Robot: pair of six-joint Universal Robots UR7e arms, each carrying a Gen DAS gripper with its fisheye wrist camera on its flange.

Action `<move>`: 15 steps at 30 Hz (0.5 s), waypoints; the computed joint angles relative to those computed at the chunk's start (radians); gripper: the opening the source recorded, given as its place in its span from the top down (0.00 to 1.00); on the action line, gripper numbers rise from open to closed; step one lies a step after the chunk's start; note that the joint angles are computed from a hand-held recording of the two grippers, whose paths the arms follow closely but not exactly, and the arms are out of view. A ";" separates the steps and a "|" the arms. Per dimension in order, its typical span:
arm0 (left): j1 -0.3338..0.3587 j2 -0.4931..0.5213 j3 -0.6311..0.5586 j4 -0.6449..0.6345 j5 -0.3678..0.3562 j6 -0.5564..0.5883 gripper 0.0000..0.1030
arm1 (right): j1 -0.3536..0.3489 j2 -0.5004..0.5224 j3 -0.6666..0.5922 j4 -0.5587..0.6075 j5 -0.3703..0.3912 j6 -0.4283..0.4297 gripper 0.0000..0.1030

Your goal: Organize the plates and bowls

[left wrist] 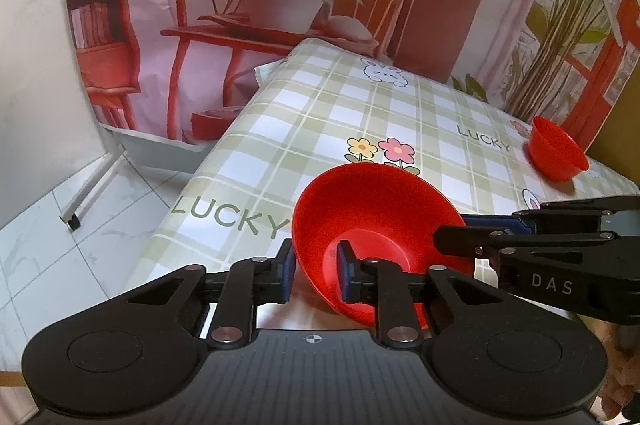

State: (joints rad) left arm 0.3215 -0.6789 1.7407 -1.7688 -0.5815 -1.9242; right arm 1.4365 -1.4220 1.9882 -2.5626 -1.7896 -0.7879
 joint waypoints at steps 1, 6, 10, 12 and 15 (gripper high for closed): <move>-0.001 -0.002 0.003 -0.008 -0.001 -0.001 0.79 | -0.004 -0.005 0.001 0.000 0.004 0.006 0.90; -0.004 0.006 -0.004 -0.025 0.004 0.011 0.83 | -0.024 -0.033 0.011 -0.007 0.029 0.040 0.92; -0.003 0.023 -0.025 -0.039 0.005 0.039 0.83 | -0.040 -0.057 0.018 -0.019 0.044 0.063 0.93; -0.002 0.034 -0.041 -0.037 0.007 0.052 0.83 | -0.047 -0.069 0.019 -0.020 0.052 0.074 0.93; 0.000 0.051 -0.067 -0.042 0.014 0.080 0.83 | -0.062 -0.088 0.015 -0.019 0.067 0.087 0.93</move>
State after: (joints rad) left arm 0.3216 -0.6282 1.6734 -1.8104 -0.5679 -1.8445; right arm 1.3741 -1.5096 2.0031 -2.5816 -1.7228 -0.7011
